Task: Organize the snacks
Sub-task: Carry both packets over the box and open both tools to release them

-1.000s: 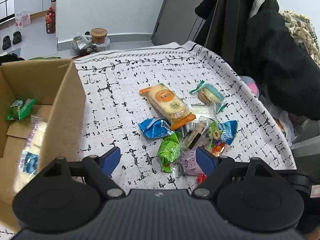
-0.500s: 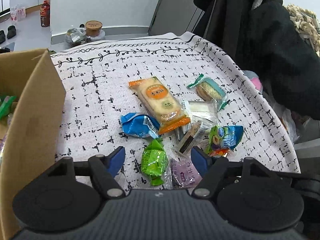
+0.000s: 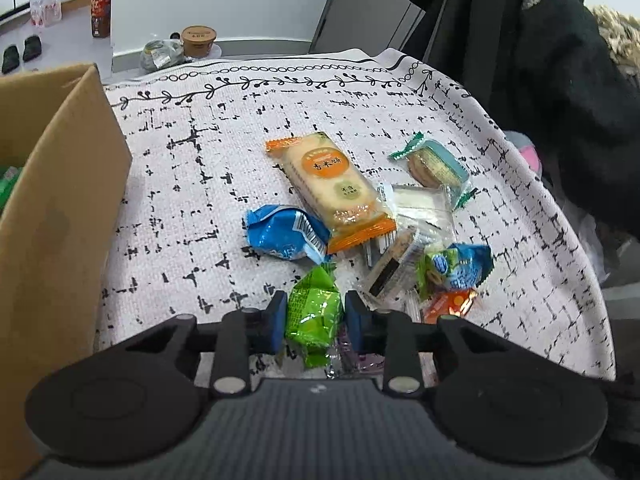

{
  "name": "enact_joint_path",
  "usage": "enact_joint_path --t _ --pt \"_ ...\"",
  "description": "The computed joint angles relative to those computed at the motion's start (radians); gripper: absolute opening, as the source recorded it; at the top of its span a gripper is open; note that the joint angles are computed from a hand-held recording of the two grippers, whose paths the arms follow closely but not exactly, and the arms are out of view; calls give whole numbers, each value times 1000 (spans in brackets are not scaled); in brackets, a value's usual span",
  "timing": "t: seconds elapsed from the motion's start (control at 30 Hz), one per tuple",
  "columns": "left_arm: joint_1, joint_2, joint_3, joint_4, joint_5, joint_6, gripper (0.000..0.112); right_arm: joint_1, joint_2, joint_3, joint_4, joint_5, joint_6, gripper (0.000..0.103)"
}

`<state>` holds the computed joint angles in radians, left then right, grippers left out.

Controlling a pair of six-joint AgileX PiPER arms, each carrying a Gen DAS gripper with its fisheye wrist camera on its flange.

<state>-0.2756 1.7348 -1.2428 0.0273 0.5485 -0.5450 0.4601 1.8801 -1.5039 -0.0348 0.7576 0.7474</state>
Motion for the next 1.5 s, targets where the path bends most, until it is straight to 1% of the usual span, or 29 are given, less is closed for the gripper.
enact_joint_path --t 0.17,0.37,0.47,0.53,0.57,0.77,0.93,1.3,1.5 --pt "-11 -36 10 23 24 -25 28 3 -24 21 -23 -24 6 21" --pt "-10 -110 40 38 55 -50 28 21 -57 31 -60 -25 44 21" --pt "-1 -152 43 32 78 -33 28 34 -80 30 -83 -22 69 21" --pt "16 -183 48 12 88 6 28 28 -92 26 -46 -17 58 21" --pt "29 -198 51 0 92 20 28 32 -99 26 -50 -18 62 21" --pt "111 -277 74 -86 124 136 28 86 -136 7 -137 2 137 21" --pt "148 -338 79 -118 140 196 28 144 -147 -46 -200 42 184 21" --pt "275 -430 57 -242 197 353 28 267 -108 -216 -307 147 246 21" --pt "376 -454 52 -339 246 477 28 320 -61 -311 -336 189 262 21"
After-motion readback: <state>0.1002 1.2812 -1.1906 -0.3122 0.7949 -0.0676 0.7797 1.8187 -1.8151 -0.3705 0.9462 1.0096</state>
